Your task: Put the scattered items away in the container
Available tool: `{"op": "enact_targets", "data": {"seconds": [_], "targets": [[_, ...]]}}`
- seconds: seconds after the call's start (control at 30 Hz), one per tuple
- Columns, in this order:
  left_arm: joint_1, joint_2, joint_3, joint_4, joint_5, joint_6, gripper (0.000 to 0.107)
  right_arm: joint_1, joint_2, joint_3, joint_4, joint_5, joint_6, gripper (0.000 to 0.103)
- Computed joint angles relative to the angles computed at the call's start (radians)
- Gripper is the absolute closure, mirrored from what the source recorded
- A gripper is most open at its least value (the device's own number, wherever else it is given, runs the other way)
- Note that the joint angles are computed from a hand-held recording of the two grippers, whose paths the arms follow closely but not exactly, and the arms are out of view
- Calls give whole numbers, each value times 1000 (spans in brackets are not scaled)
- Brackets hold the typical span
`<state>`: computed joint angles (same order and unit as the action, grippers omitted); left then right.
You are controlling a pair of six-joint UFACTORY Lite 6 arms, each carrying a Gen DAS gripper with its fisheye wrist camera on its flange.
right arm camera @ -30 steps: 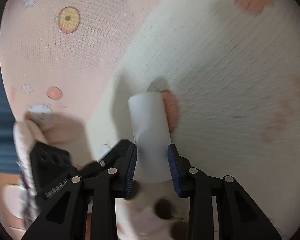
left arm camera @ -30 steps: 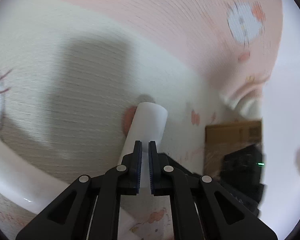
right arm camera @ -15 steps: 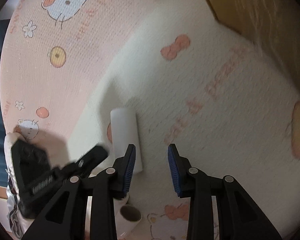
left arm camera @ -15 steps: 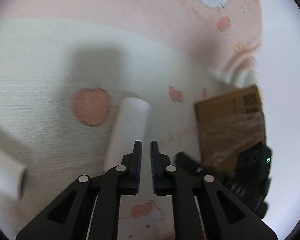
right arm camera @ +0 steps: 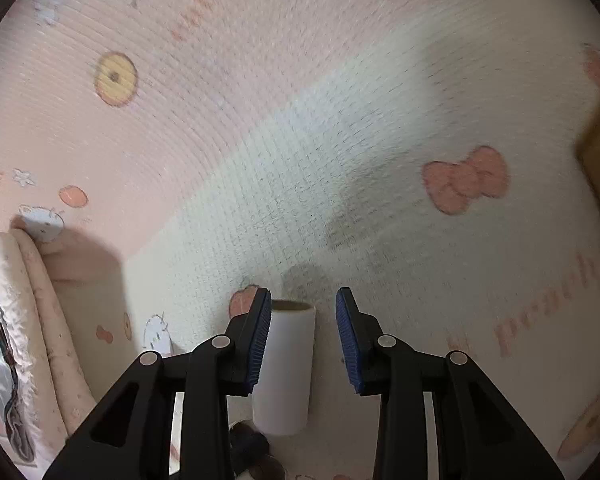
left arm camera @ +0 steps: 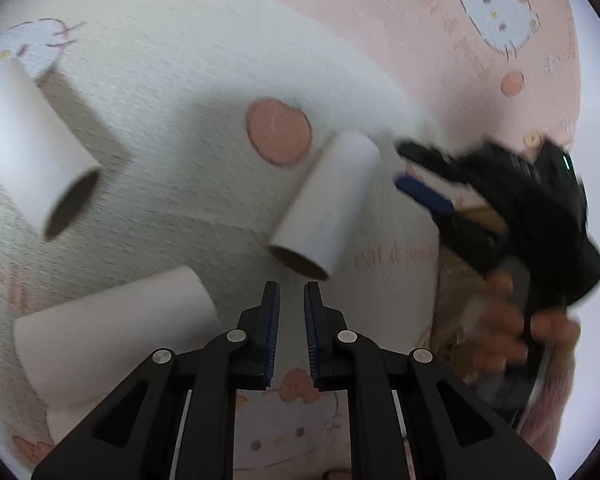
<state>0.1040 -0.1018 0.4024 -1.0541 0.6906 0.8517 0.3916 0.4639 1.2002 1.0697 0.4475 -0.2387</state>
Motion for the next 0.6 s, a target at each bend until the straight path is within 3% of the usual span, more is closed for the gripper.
{"op": "enact_targets", "data": {"seconds": [0.1,0.33,0.4,0.6], "targets": [[-21,44,44,-1,-27,12,93,-31,98,74,61,72,-69,73],[3,159,168,69,-30,-18,95,-41,113,20,250,55,-247,73],[27,184,199,114,-26,-27,95,-46,103,17,212,64,-218,73],[102,249,258,129,-3,-8,95,25,-22,-62,-164,66,35,73]]}}
